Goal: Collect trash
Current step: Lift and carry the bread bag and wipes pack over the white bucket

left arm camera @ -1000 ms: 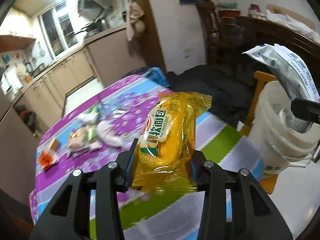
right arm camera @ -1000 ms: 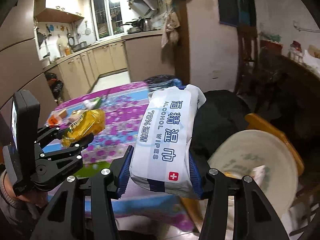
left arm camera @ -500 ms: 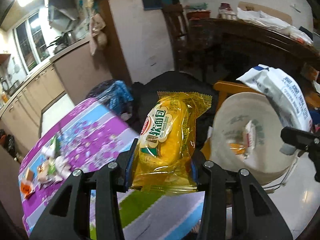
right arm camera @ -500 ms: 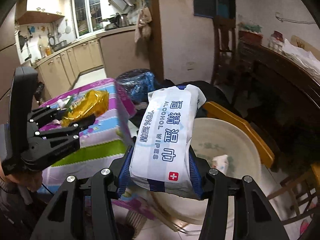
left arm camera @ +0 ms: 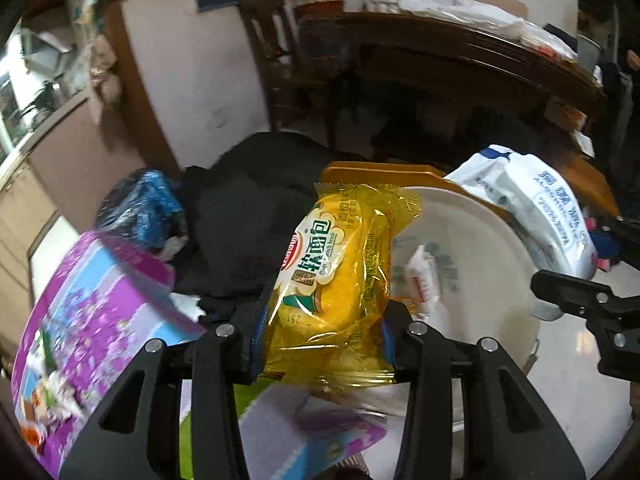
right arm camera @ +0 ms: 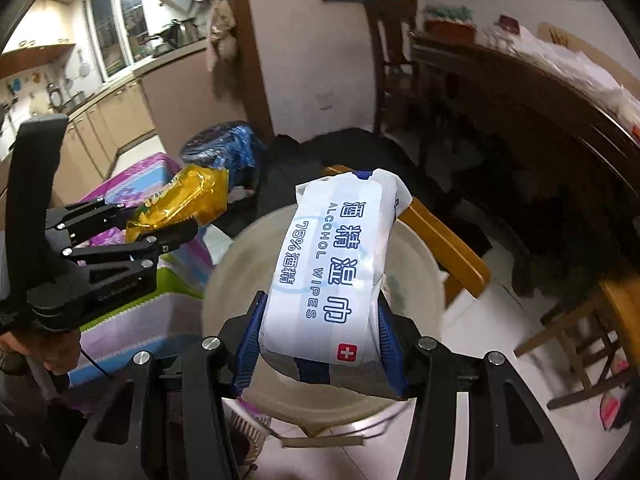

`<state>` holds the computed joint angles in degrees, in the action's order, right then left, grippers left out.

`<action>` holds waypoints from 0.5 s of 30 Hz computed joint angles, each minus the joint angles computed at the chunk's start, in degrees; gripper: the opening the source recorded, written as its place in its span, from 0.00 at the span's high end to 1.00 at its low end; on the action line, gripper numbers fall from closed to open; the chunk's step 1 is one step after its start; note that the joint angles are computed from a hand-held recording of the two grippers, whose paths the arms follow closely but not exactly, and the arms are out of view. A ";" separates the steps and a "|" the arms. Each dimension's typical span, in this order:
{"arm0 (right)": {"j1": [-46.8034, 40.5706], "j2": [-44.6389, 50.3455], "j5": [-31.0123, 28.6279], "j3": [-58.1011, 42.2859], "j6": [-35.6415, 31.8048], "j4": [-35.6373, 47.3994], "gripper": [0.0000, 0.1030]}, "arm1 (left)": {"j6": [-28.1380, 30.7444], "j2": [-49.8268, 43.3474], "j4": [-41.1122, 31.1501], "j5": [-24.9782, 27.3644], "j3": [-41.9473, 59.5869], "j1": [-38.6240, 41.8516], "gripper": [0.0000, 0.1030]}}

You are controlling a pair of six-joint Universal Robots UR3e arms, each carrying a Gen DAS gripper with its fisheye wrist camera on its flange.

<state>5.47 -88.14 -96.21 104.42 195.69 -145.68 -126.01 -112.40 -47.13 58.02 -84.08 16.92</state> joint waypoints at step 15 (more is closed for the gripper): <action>-4.62 5.13 2.15 -6.11 -1.15 8.01 0.49 | 2.01 -10.28 -17.07 3.65 17.11 -6.98 0.61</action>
<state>0.85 -83.01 -94.05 98.32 194.53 -137.68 -124.00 -122.68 -64.19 61.67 -66.96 9.94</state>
